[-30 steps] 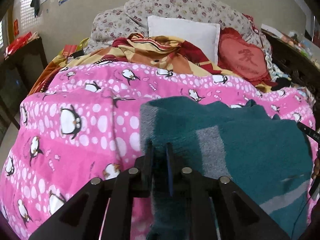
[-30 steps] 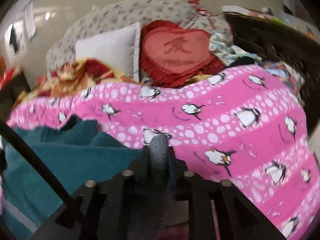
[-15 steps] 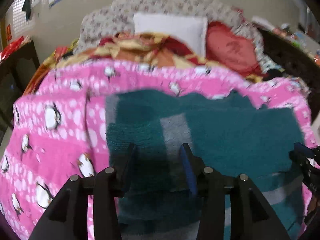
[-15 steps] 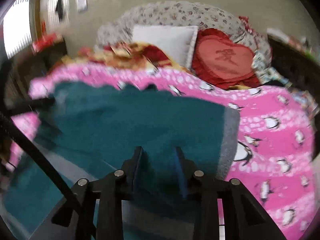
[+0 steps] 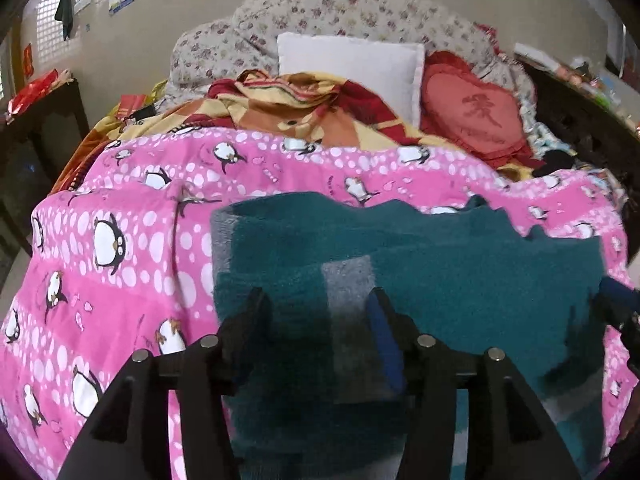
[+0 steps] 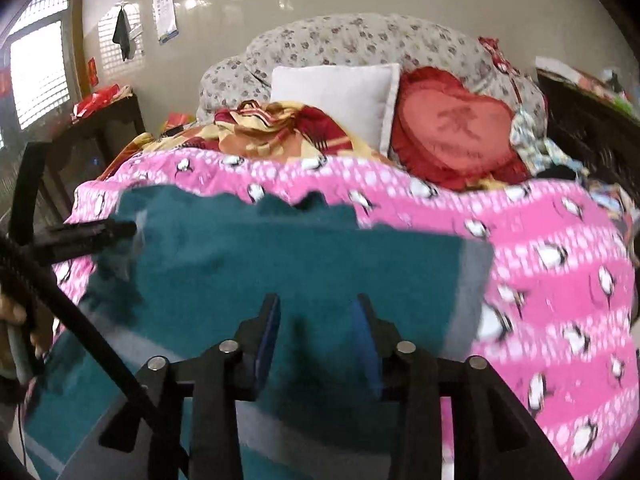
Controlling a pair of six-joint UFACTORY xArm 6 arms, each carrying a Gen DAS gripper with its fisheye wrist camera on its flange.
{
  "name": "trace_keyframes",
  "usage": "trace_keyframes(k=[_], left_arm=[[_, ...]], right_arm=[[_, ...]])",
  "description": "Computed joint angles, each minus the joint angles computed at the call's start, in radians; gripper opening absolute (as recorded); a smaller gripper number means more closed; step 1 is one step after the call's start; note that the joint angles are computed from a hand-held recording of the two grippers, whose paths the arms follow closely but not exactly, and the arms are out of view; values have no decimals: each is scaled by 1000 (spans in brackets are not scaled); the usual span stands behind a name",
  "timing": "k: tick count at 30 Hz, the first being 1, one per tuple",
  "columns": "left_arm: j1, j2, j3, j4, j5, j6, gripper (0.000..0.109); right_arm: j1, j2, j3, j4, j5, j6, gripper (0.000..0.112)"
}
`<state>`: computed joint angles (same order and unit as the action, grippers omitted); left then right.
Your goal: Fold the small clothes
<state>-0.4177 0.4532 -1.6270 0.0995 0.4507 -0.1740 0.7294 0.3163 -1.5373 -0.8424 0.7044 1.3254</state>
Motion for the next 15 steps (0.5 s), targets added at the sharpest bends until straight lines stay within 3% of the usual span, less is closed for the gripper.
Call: trace_keyframes(k=[2,4,8,12,15], left_arm=[[-1,33,-40,16,27,-27,54],[-2,51,-63,63,24,-68,59],[-5,67,-92,142,43,-109,65],[0,42,-60,80,37,-77,65],[5,-21,28,127,18,-117,65]], right_arm=[[-17,89,-105,55,-10,-67,41],[-19,177,-219,88,56,-122,41],[-35,255,-312,60,105,-117,46],[-36,184,-229,98,65,-106,47],[2,85,-111,88,46,-106,53]])
